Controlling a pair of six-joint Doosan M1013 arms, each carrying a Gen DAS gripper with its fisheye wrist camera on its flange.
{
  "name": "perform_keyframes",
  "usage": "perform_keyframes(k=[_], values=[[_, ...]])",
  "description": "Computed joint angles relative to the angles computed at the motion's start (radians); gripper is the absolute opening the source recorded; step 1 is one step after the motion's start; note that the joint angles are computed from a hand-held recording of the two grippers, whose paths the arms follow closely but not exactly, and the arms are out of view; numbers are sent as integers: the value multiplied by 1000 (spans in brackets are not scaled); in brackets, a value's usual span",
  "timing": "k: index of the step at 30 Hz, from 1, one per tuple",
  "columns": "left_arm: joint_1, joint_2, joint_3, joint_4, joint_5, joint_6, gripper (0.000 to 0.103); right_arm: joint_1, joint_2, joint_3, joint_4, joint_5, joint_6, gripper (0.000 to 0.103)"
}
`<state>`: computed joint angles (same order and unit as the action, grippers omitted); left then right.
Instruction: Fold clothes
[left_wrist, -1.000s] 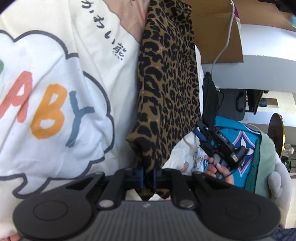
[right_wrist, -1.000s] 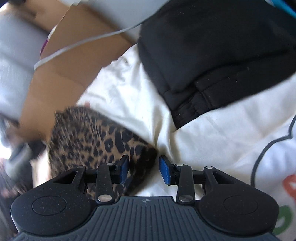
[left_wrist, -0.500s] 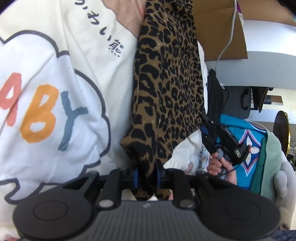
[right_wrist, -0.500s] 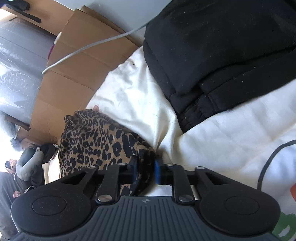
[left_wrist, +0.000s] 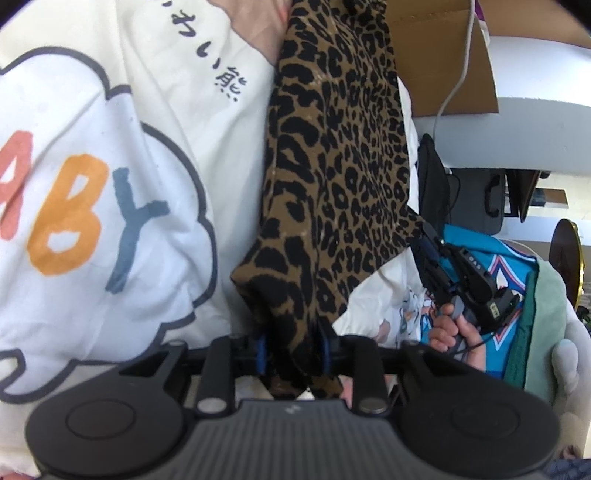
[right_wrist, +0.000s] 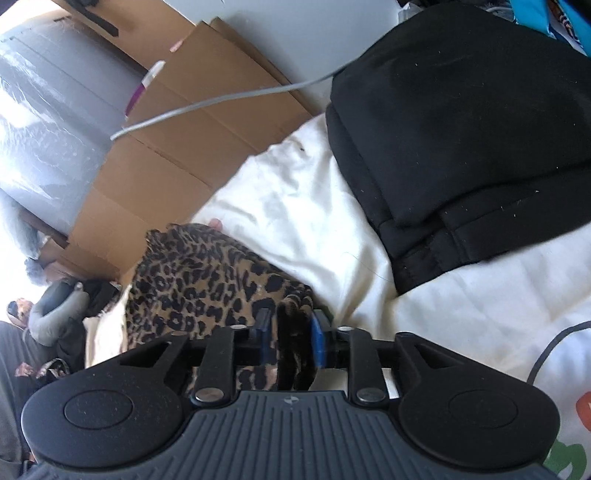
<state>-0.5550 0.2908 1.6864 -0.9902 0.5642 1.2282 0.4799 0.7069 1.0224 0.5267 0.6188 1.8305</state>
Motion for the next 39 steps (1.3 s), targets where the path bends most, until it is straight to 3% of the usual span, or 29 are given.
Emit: perform_keyframes(k=[5,9,11,12,14,17,24,30,34,39], values=[[0,0,0,-1,1,-3,28,-8,21,-12,50,42,6,34],[1,3,0,-15,2,8,28,-28,33,24,312,15,-27,34],[1,5,0,-20,2,8,28,-29,32,33,357,-6,-42,33],[1,5,0,-21,1,8,28,-29,31,34,373,-12,-48,21],[0,5,1,-28,-2,11,27,-30,31,30,377,-7,-44,7],[2,-1,12,-69,-12,38,15,-28,22,33,342,-10,-7,7],[11,-22,23,-103,-22,81,10,-27,-13,88,372,-32,35,6],[20,-57,38,-37,-33,28,9,-20,-44,135,421,-20,38,6],[28,-86,50,12,-42,-10,9,-5,-56,141,348,14,113,6],[43,-113,52,142,-34,-91,9,10,-71,174,400,38,86,6]])
